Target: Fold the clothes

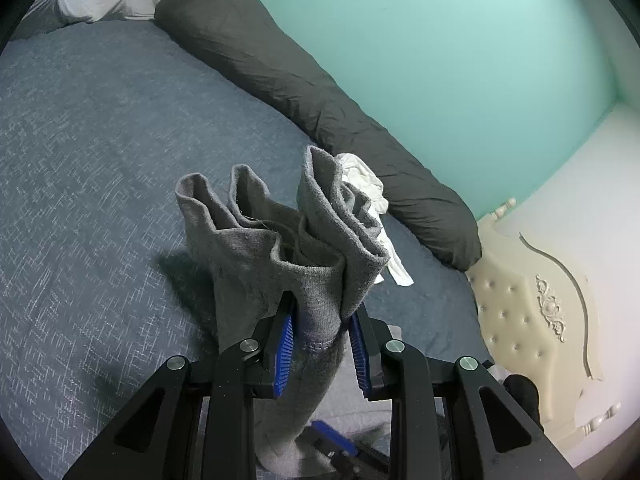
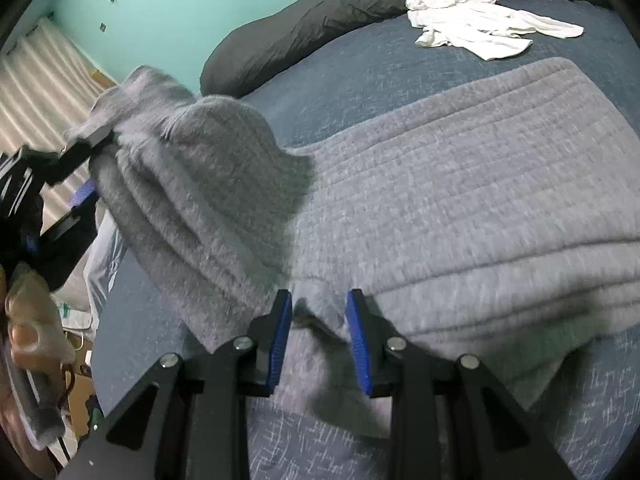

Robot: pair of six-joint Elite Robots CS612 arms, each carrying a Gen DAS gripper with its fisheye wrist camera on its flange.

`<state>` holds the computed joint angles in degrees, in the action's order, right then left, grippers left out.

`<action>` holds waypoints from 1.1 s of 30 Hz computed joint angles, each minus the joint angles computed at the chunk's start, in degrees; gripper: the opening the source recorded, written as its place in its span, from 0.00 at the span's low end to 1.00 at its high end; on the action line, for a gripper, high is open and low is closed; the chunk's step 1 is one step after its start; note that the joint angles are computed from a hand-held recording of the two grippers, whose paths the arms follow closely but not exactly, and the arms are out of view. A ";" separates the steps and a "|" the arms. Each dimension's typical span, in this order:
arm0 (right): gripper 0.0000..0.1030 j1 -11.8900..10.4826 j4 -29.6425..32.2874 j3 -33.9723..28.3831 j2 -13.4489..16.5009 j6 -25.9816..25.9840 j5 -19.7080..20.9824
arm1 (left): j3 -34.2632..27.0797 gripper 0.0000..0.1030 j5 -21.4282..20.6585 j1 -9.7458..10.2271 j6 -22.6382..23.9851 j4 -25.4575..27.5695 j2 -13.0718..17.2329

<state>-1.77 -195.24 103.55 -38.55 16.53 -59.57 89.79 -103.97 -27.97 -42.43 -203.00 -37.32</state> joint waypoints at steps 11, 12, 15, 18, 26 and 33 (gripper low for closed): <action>0.24 -0.20 0.73 1.18 -1.39 -2.69 -2.73 | -0.46 0.27 0.60 -1.52 4.21 3.01 -0.91; 0.24 -0.79 -0.55 2.20 -1.89 -2.25 -2.63 | -0.57 0.27 0.63 -1.80 4.99 3.53 -1.05; 0.24 -2.67 -4.32 5.37 -3.36 -1.35 -2.49 | -1.06 0.26 0.92 -2.74 7.11 4.86 -1.29; 0.23 -4.72 -7.10 8.70 -4.63 -1.14 -2.18 | -2.01 0.26 1.04 -3.94 8.85 6.41 -1.33; 0.12 -9.83 -9.87 13.75 -5.28 -0.86 1.63 | -5.52 0.26 1.16 -7.22 12.74 12.25 -0.53; 0.12 -13.32 -14.20 16.41 -5.15 1.92 4.76 | -10.08 0.25 0.46 -10.93 19.20 24.50 2.45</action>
<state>-15.09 -209.44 119.96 -43.70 18.44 -54.81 79.71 -103.51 -38.91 -23.24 -178.51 -34.87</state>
